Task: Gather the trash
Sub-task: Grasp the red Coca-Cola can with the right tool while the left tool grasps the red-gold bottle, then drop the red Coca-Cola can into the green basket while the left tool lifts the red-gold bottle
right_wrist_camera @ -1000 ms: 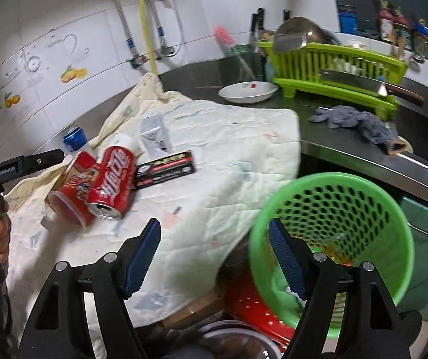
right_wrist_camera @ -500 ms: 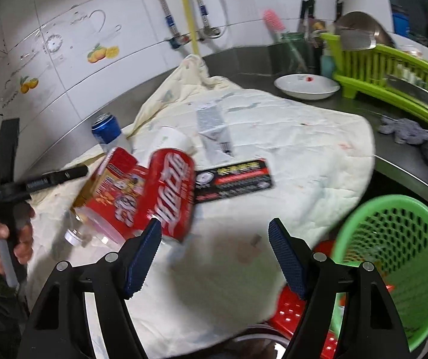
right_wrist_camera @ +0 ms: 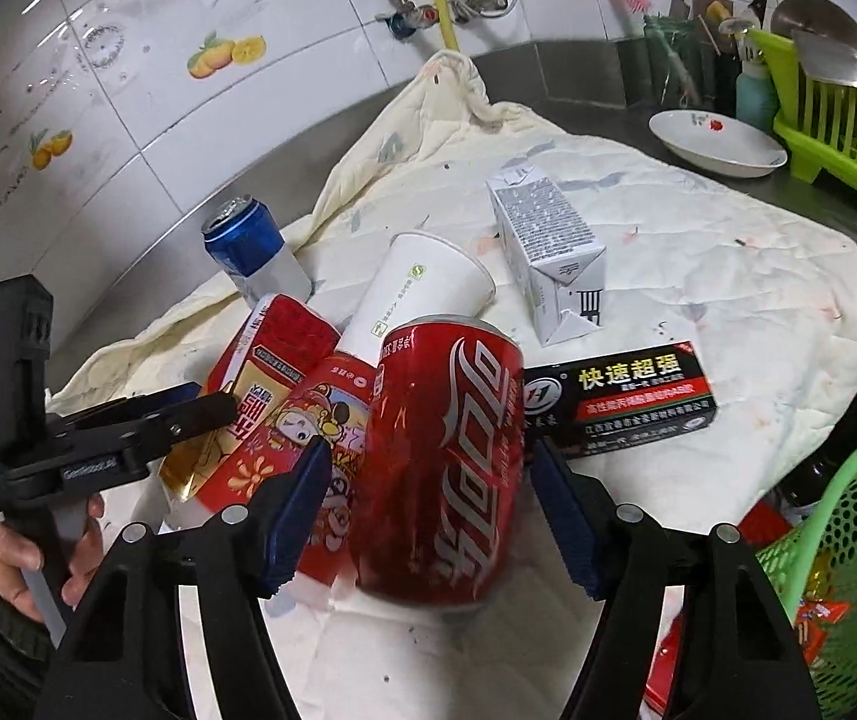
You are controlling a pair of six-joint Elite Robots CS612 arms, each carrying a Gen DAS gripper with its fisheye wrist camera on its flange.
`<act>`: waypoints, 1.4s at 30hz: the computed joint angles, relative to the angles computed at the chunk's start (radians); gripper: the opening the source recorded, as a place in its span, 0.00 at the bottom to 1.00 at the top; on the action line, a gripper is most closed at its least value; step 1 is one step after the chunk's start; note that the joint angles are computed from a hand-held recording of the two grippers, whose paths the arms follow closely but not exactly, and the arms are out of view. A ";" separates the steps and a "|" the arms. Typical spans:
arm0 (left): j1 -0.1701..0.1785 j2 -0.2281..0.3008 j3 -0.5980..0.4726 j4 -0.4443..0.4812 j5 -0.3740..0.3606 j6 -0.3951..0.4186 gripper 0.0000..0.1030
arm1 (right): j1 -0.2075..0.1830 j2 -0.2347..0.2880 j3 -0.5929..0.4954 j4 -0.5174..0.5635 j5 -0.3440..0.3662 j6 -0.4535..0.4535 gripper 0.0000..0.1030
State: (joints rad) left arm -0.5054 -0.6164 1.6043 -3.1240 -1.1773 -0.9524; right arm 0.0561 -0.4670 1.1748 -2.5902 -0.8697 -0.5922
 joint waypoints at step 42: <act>0.022 0.023 -0.030 -0.019 -0.071 0.015 0.62 | -0.011 0.005 0.003 0.024 0.034 0.014 0.62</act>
State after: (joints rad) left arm -0.4831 -0.5937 1.5742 -3.1427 -1.2481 -0.9371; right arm 0.0454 -0.4623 1.1779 -2.5663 -0.8359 -0.5778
